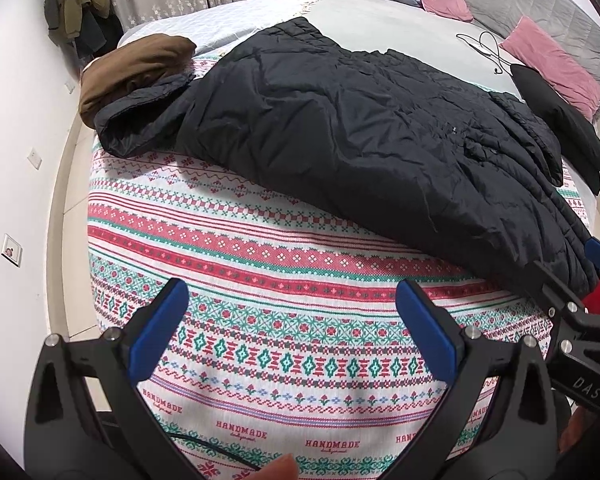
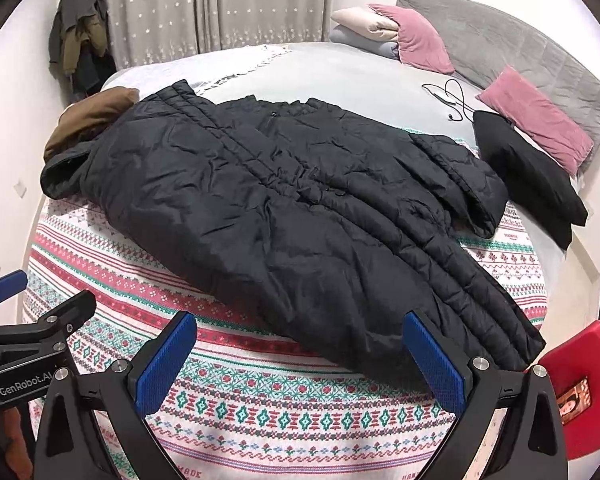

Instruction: Fold large clothes

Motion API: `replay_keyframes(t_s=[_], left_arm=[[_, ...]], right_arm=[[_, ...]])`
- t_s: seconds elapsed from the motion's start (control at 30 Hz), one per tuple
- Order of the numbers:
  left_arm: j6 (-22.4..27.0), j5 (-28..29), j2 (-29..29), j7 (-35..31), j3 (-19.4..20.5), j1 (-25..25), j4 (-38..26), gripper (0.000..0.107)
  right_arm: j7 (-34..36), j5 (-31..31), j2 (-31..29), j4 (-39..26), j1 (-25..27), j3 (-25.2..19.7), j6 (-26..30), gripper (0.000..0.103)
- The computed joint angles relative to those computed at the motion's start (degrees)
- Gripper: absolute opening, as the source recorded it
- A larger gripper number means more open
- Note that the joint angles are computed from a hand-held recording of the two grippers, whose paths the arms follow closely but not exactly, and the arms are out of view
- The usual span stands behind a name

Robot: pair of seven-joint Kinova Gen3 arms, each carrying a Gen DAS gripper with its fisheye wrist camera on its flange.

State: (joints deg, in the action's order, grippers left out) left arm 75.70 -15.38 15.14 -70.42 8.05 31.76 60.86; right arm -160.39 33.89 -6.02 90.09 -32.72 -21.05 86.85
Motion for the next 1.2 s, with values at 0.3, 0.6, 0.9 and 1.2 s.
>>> replay_keyframes(t_s=[0.3, 0.6, 0.9, 1.2], left_arm=[[0.3, -0.2, 0.1, 0.2, 0.0, 0.3, -0.3, 0.103], [0.5, -0.2, 0.1, 0.1, 0.0, 0.4, -0.6, 0.103], [0.8, -0.1, 0.0, -0.1, 0.0, 0.4, -0.8, 0.103], [0.6, 0.0, -0.3, -0.1, 0.0, 0.1, -0.7, 0.103]], right_arm=[[0.7, -0.5, -0.6, 0.6, 0.9, 0.3, -0.7, 0.103], [0.9, -0.4, -0.5, 0.3, 0.8, -0.1, -0.5, 0.103], [1.1, -0.5, -0.3, -0.1, 0.5, -0.1, -0.3, 0.103], [1.1, -0.4, -0.3, -0.1, 0.4, 0.0, -0.2, 0.103]])
